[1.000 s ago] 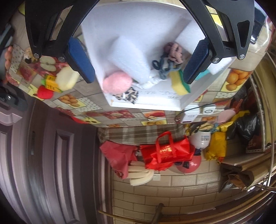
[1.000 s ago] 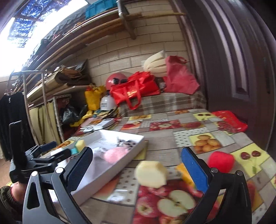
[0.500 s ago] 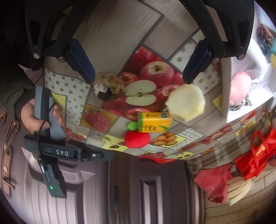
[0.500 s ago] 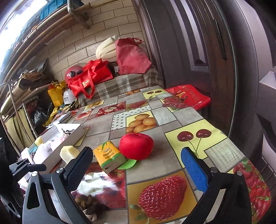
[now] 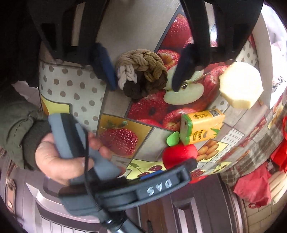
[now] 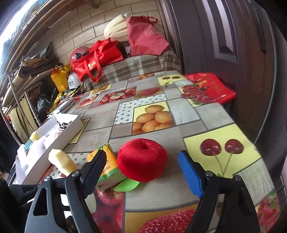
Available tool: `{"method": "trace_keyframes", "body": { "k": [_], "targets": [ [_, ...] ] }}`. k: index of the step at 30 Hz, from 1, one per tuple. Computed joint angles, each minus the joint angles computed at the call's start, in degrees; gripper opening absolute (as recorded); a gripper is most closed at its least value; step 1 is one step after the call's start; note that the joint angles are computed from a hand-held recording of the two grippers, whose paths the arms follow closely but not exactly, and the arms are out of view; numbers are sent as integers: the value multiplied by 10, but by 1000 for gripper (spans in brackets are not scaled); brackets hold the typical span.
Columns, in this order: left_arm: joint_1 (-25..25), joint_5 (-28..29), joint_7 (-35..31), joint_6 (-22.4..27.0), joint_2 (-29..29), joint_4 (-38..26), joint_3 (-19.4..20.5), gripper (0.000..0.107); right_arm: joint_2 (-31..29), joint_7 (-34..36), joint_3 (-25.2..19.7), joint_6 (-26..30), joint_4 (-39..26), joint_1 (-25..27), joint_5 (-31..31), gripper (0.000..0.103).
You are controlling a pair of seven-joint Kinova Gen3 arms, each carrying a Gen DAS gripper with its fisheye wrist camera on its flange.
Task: Organize soft objects
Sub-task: 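Grasp the braided rope knot with the left tool while the right tool grasps the red plush apple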
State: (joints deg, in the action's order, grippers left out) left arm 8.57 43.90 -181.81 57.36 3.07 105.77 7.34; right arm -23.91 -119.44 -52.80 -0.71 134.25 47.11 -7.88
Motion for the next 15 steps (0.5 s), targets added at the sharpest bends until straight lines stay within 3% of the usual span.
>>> {"method": "trace_keyframes", "body": {
  "k": [2,4,9,15],
  "targets": [
    [5,-14,28,-1,7,-9,2,57,23,0,-41,25,-25,41,10,79],
    [4,-18,43,9,15,-19,4,49,33,-18,-70,53,-46,75,23,64],
    [-6,0,19,9,10,-9,4,37,23,-51,-48,32,-24,53,26,56],
    [-33,83,-62,22,-8,24,-20,36,-79,-103,-32,-32,39,57,-34,56]
  ]
}}
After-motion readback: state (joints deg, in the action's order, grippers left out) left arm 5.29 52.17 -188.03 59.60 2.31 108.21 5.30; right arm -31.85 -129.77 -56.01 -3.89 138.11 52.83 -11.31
